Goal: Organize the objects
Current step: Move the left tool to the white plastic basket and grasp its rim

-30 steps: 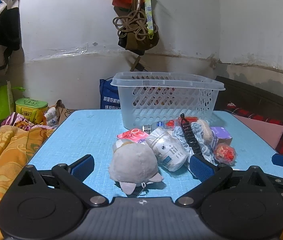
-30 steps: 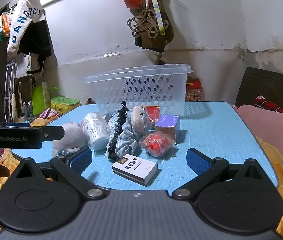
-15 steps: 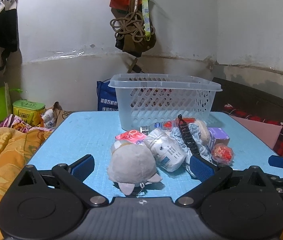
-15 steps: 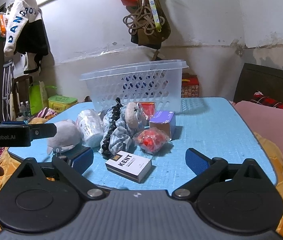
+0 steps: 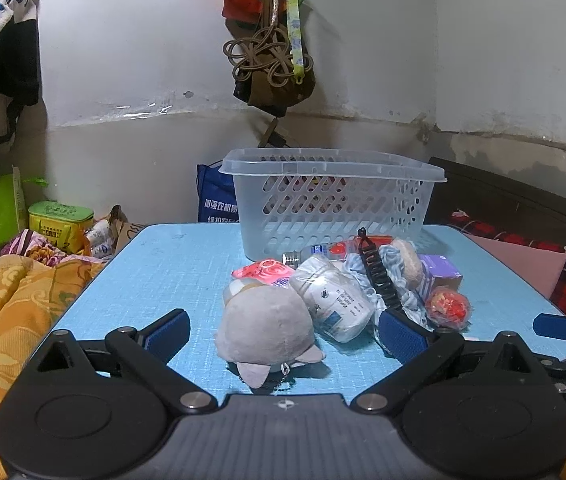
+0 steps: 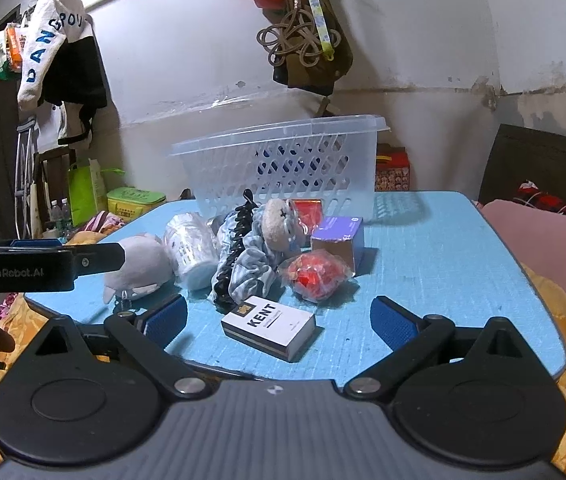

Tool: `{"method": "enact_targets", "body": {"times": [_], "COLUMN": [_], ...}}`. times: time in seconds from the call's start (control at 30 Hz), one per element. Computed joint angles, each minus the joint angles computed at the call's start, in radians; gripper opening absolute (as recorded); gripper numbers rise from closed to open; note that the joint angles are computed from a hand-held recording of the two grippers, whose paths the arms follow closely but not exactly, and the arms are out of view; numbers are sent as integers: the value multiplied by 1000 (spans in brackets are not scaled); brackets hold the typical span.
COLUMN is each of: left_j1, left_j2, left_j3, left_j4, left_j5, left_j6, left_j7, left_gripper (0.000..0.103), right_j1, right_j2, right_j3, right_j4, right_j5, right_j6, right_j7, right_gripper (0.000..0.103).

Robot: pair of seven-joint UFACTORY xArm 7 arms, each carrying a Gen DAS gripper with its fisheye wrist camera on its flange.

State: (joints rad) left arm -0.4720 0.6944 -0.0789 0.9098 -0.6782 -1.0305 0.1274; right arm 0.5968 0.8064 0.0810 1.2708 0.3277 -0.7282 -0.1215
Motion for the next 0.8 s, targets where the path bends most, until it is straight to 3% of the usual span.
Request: {"method": "enact_targets", "body": {"times": [0.53,0.8], "left_j1": [7,67], "left_j2": [16,13], "left_j3": [3,2], "left_j4": [4,-36], "left_j5": [4,149], "left_j6": [-24,-49], "left_j7": [-5,-101], "left_gripper": [98,96], "right_j1": [9,9], "right_j2": [8,25], "right_j3": [-6,-8], "right_j4": [10,31], "right_j5": [14,32], "right_j6": [0,8], "right_j7": [-12,-7], "right_gripper": [101,101]}}
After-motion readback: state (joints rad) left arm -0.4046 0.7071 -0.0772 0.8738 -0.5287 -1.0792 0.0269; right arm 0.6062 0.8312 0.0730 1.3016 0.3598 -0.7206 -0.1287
